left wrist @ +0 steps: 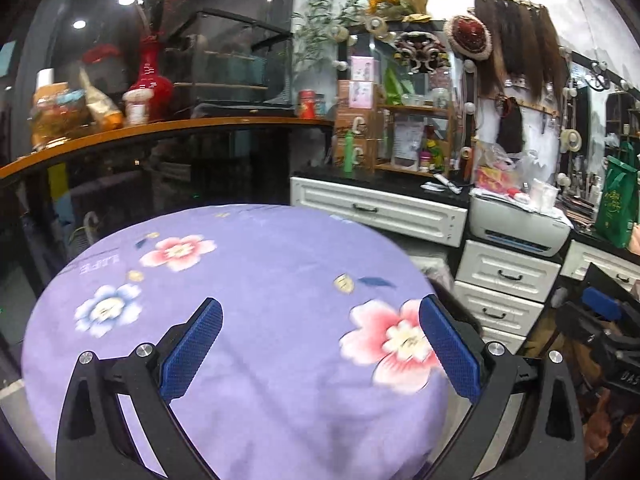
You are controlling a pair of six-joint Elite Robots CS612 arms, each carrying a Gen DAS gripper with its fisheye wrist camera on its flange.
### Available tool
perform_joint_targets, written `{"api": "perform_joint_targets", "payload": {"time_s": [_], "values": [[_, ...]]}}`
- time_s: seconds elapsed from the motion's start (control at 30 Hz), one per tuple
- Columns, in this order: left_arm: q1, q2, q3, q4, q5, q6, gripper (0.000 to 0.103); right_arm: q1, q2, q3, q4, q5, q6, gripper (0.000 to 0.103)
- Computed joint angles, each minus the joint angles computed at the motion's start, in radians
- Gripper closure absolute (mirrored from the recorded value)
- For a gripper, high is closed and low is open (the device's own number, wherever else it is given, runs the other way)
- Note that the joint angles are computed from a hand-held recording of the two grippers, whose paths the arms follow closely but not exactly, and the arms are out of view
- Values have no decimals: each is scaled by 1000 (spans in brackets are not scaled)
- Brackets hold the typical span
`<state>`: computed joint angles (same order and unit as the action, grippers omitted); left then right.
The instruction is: Collect trash
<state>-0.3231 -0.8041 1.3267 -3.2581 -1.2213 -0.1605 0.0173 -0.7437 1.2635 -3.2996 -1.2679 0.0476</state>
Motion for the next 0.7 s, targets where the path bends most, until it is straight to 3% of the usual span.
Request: {"api": "perform_joint_targets", "payload": {"time_s": [0.13,0.27,0.43,0.7], "values": [[-9,-18,57,-71,49,22,6,17,-21,55,-119,-17,-60,6],[-9,-32,95,-140,36,17,6,25,-32,92,-195,-26,-80,6],[-11,-40,124,-200,41,31,6,28,-34,107,-237,-26,-89,6],[-14,-40,129,-206,37,37,6,30,-39,122,-262,-28,-90,6]]}}
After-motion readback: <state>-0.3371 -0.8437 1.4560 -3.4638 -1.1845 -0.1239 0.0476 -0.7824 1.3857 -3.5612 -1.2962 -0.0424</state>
